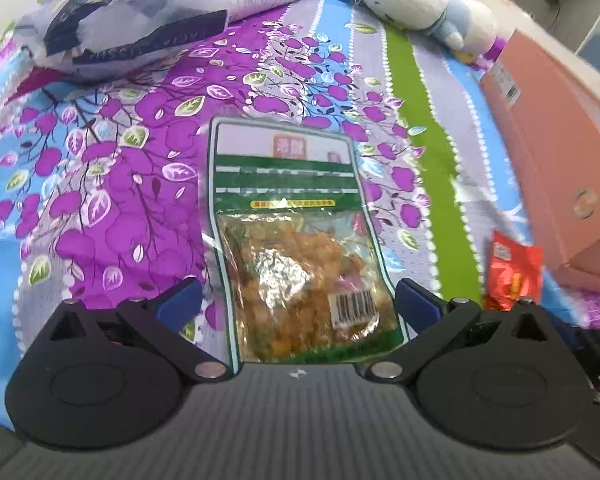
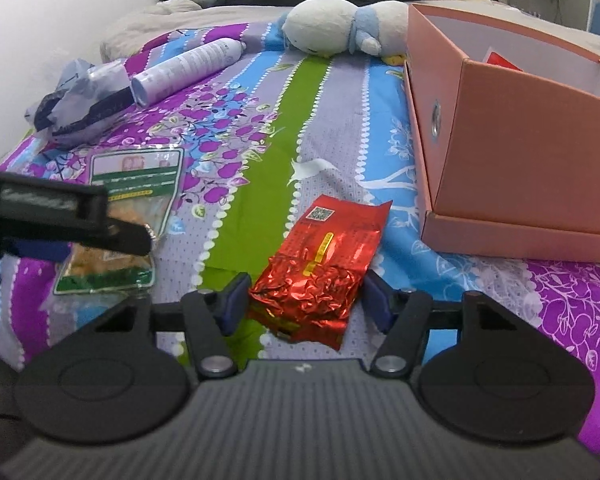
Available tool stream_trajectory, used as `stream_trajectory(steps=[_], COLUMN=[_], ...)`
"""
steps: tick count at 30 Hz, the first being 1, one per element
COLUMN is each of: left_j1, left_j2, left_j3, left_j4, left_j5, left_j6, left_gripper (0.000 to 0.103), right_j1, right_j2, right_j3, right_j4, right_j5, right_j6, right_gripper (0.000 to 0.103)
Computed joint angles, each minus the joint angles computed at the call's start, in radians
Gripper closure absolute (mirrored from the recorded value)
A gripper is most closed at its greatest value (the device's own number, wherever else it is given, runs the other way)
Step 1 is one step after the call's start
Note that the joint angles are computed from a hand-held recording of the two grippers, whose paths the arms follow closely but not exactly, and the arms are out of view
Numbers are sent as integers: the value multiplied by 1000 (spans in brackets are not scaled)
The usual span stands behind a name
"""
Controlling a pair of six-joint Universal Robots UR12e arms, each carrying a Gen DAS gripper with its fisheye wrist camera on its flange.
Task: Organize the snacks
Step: 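Raise both held packets higher above the sheet, then carry both held packets up and over the open pink box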
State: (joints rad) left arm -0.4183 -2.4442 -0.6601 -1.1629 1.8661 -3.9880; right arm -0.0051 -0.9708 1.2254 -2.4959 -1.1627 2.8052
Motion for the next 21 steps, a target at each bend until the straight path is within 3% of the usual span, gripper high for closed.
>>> stream_trajectory(steps=[7, 10, 12, 21], left_j1=[-6, -11, -12, -5], left_j2=[-27, -18, -4, 54], left_j3=[54, 35, 8, -103], left_j4=[-57, -42, -7, 130], left_j5=[32, 55, 56, 3], left_j6=[2, 15, 26, 13], left_gripper=[2, 11, 20, 36], right_j1=[-1, 1, 2, 6], right_j2=[2, 4, 6, -4], right_j3=[-15, -26, -34, -41], right_j4=[35, 52, 62, 59], right_j5=[2, -8, -13, -20], right_j6=[-9, -5, 2, 21], right_gripper=[40, 40, 40, 41])
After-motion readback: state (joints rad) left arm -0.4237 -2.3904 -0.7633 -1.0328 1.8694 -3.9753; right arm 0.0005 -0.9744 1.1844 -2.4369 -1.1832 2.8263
